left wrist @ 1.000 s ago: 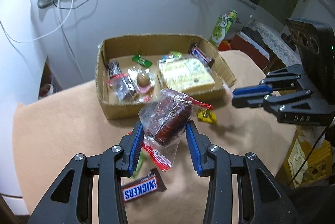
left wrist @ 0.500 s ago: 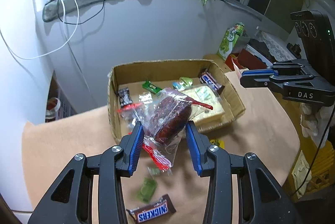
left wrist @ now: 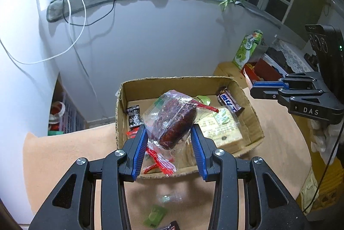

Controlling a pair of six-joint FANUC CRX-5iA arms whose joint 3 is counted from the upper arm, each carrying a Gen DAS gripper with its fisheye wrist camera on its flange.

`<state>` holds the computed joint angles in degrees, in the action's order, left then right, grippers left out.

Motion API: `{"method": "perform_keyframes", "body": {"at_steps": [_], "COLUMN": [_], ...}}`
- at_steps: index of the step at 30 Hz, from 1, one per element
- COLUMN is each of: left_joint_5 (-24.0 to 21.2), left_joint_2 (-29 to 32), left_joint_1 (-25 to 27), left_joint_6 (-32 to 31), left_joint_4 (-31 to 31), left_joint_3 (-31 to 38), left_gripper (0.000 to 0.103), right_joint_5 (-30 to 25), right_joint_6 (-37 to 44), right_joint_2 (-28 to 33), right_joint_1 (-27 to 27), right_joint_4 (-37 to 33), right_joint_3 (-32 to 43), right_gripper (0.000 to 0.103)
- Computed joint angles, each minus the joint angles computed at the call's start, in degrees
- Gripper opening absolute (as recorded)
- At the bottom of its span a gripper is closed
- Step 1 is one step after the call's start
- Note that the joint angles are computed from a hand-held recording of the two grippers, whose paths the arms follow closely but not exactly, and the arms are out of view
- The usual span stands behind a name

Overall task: Organize snacks
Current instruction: 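Open the right tool to drop the white packet while the left tool lowers and releases the meat bag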

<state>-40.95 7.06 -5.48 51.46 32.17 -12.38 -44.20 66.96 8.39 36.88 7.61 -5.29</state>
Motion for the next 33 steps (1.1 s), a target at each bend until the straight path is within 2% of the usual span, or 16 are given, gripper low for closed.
{"method": "perform_keyframes", "body": {"at_steps": [10, 22, 26, 28, 30, 33], "left_joint_5": [-2.2, -3.6, -4.1, -4.0, -4.0, -4.0], "left_joint_2": [4.1, 5.8, 6.0, 5.8, 5.8, 5.6], "left_joint_1": [-0.5, -1.6, -1.8, -1.8, -1.8, -1.7], "left_joint_6": [8.4, 10.6, 11.0, 11.2, 11.5, 11.7], "left_joint_4": [-4.7, -7.3, -8.2, -8.3, -8.4, -8.5], "left_joint_3": [4.3, 6.6, 7.2, 7.1, 7.1, 7.0], "left_gripper": [0.039, 0.041, 0.043, 0.043, 0.043, 0.043], "right_joint_5": [-1.9, -2.5, -2.7, -2.7, -2.3, -2.1], "right_joint_6": [0.0, 0.5, 0.7, 0.2, -0.2, -0.4], "right_joint_2": [3.9, 4.9, 4.8, 4.7, 4.4, 3.8], "right_joint_1": [-1.6, -2.1, -2.0, -1.7, -1.7, -1.6], "right_joint_4": [-0.7, -1.2, -1.3, -0.5, -0.3, -0.4], "right_joint_3": [2.3, 3.0, 3.1, 2.8, 2.4, 2.0], "right_gripper": [0.012, 0.013, 0.021, 0.029, 0.041, 0.042]}}
